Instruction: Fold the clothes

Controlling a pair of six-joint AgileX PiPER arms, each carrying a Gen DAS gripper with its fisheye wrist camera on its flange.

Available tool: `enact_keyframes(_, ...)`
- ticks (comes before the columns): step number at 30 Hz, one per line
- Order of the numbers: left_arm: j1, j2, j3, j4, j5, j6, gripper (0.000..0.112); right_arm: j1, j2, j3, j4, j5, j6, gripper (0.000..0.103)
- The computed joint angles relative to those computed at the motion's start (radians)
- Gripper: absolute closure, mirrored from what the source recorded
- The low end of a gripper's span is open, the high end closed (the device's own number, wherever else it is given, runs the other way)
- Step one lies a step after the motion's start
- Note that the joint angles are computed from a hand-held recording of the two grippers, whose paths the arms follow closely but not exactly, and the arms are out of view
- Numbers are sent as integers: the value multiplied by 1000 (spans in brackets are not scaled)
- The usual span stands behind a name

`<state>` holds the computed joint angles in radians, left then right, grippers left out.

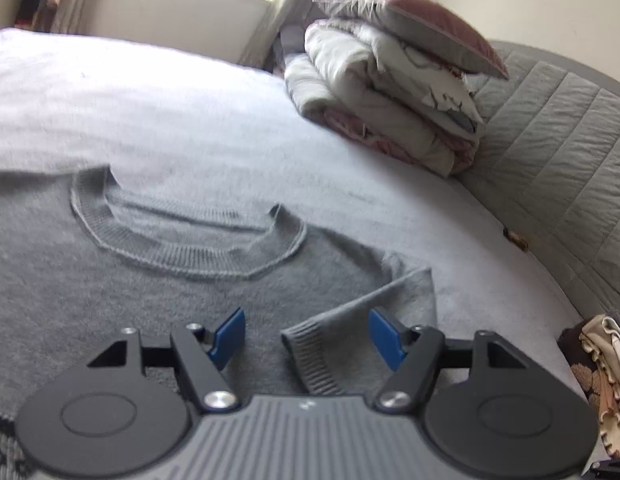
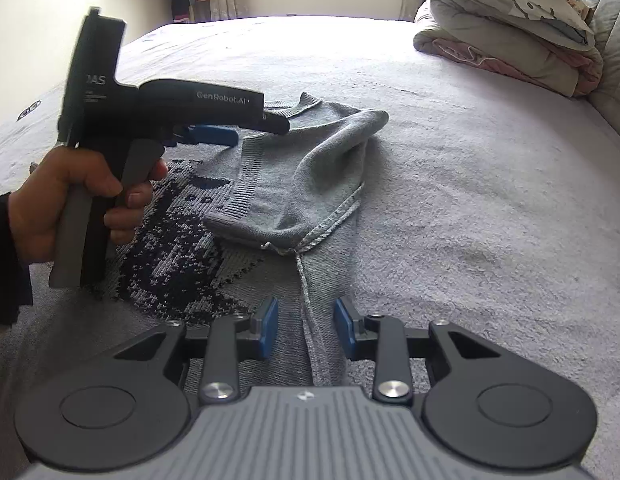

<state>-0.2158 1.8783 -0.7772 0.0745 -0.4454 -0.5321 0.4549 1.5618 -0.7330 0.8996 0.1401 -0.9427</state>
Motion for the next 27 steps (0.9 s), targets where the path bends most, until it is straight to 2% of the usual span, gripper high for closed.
enact_keyframes(1, 8, 6, -6, 40, 1, -28, 50, 1, 1, 0, 6, -4, -6, 69)
enact_keyframes(3, 24, 18, -19, 129, 2, -95, 71, 6, 4, 1, 10, -13, -10, 71)
enact_keyframes(4, 32, 18, -22, 175, 5, -143, 92, 8, 5, 1, 3, -19, -2, 74)
enact_keyframes(5, 35, 14, -24, 181, 10, -159, 108, 11, 6, 0, -10, -25, 11, 81)
enact_keyframes(7, 32, 7, -23, 148, 19, -155, 108, 10, 4, 0, 3, -26, 0, 87)
enact_keyframes(9, 20, -17, -6, 16, 17, -71, 108, 7, 1, 2, 57, -24, -52, 92)
enact_keyframes(15, 39, -71, -28, -257, 109, 150, 108, 34, -3, 10, 413, -27, -399, 92)
enact_keyframes(19, 61, -68, -47, -368, 150, 273, 108, 82, -5, 11, 537, -34, -533, 92)
enact_keyframes(23, 80, -60, -64, -510, 182, 413, 108, 97, -9, 5, 373, -8, -386, 91)
enact_keyframes(26, 94, -58, -76, -548, 215, 450, 108, 94, -13, -1, 262, 16, -279, 91)
enact_keyframes(27, 94, -53, -87, -600, 224, 512, 108, 90, -16, -2, 254, 27, -271, 91)
